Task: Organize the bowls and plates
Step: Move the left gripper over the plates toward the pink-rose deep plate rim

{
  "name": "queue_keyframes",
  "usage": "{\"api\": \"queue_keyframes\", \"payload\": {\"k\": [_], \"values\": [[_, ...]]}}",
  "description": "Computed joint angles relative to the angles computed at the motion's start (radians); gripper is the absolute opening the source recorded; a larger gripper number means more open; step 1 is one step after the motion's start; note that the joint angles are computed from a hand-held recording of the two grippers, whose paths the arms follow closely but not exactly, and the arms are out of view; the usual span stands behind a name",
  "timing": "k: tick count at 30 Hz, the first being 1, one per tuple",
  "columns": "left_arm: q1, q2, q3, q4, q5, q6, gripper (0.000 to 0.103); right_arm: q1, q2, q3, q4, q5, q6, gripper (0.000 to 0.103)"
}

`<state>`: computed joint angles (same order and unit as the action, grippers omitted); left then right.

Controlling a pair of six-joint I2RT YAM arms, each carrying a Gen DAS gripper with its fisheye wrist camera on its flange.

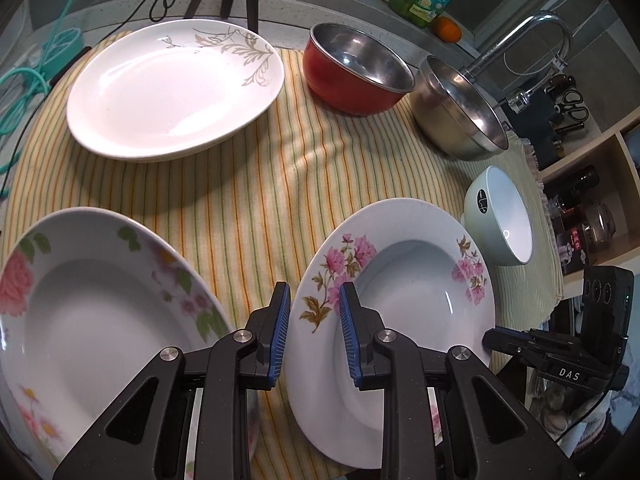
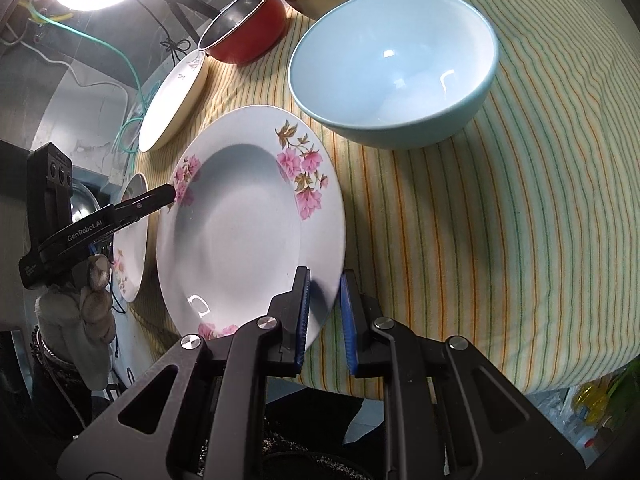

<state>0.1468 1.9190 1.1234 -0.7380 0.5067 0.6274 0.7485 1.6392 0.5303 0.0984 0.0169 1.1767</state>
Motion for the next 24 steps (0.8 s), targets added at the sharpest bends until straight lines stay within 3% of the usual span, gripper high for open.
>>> {"api": "queue_keyframes", "payload": {"k": [14,22,24], "values": [[0.001,-0.027,-0.037,0.023,-0.002,-0.015,0.023,-0.003,0.013,0.005,0.004,-0.002,-0.025,0.015],[0.012,-0.054,-0.040,0.021,0.013,0.004,0.024,0.017,-0.033,0.031,-0.091,0.065,-0.025,0.016],[0.019,-0.067,-0.037,0.017,0.019,0.012,0.024,0.026,-0.054,0.042,-0.124,0.087,-0.029,0.022]]}}
